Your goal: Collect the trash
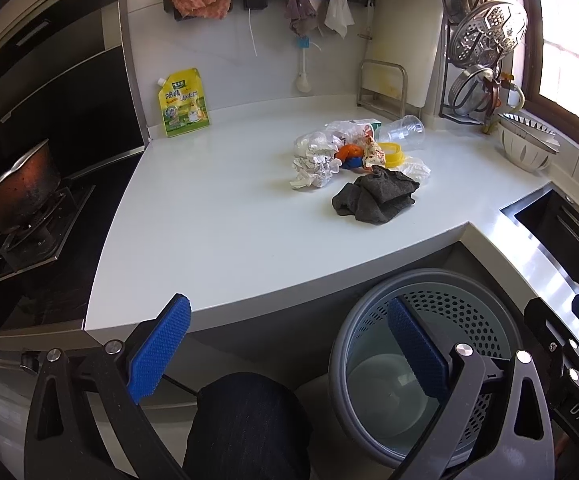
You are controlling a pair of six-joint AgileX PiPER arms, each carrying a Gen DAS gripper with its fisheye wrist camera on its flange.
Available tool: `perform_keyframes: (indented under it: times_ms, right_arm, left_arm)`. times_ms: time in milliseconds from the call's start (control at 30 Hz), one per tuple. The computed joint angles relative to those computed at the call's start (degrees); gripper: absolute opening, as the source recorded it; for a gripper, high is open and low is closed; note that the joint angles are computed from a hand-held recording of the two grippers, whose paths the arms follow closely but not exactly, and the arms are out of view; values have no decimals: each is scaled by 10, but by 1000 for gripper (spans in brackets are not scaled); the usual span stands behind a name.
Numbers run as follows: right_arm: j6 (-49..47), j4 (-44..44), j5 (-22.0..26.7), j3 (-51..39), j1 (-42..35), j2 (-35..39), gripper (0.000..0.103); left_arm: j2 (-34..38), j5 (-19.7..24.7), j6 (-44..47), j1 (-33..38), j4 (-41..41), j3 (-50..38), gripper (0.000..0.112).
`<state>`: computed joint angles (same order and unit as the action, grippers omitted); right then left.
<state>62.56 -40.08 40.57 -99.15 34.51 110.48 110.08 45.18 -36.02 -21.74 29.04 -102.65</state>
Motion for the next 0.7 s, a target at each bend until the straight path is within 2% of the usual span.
perform_keyframes:
  times_ms: [700]
  right_arm:
    - [31,-34,-5,21,11,-19,92]
  left_arm:
    - [-20,-2,-12,-3,10,21,97]
